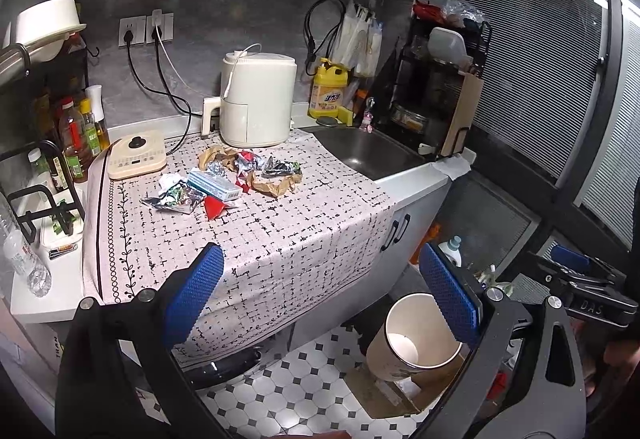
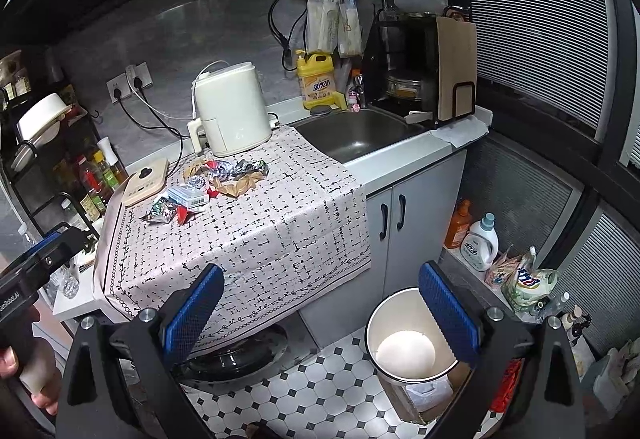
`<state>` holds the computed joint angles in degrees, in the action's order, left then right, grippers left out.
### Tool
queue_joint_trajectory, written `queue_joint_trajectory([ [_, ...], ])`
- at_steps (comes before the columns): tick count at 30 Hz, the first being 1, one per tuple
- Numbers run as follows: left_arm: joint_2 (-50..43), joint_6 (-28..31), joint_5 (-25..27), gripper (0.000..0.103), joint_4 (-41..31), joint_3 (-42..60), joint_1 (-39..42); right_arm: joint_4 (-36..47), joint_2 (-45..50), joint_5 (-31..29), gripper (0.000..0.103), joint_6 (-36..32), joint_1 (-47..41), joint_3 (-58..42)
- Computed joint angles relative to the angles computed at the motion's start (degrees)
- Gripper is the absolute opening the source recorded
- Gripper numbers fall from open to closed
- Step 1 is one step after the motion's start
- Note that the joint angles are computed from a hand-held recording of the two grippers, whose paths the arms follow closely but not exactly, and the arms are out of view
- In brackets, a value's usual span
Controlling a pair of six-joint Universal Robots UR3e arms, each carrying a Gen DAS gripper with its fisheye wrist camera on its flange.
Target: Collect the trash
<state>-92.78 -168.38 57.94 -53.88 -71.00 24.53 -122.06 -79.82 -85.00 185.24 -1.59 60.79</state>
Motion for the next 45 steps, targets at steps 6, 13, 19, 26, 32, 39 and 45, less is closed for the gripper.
queue_joint_trajectory([
  [6,-0.6,-1.05,1.92,0.097,0.95,-0.09,-1.6,-0.06,0.57,0.16,0.095,-0.8,0.26,-0.53],
  [13,-1.1,-2.06,3.24,0.097,1.36,0.26,-3.02,0.91,0.12,1.71,0.095,-1.74,-1.49,-0.17],
  [19,-1.49,-2.72,5.28,0.097,1.68,0.56,-4.83,0.88,-0.57,2.61,0.095,-2.32,-2.59,0.86],
  [26,-2.21,-4.78,8.69,0.097,0.43,3.51,-7.73,2.05,-0.23,4.32,0.095,-2.92,-3.98,-0.32],
  [32,-2.23,-5.0,9.68,0.097,-0.91,4.36,-7.43,2.93,1.76,4.78,0.095,-3.04,-3.67,-3.11],
  [39,-2.97,-4.19,9.44,0.097,-1.05,4.98,-4.54,4.64,7.27,5.79,0.095,-2.46,-2.58,-9.1],
  [45,-8.16,-4.82,8.02,0.097,-0.29,9.36,-1.25,5.86,13.77,4.89,0.095,-1.54,-0.26,-17.04],
])
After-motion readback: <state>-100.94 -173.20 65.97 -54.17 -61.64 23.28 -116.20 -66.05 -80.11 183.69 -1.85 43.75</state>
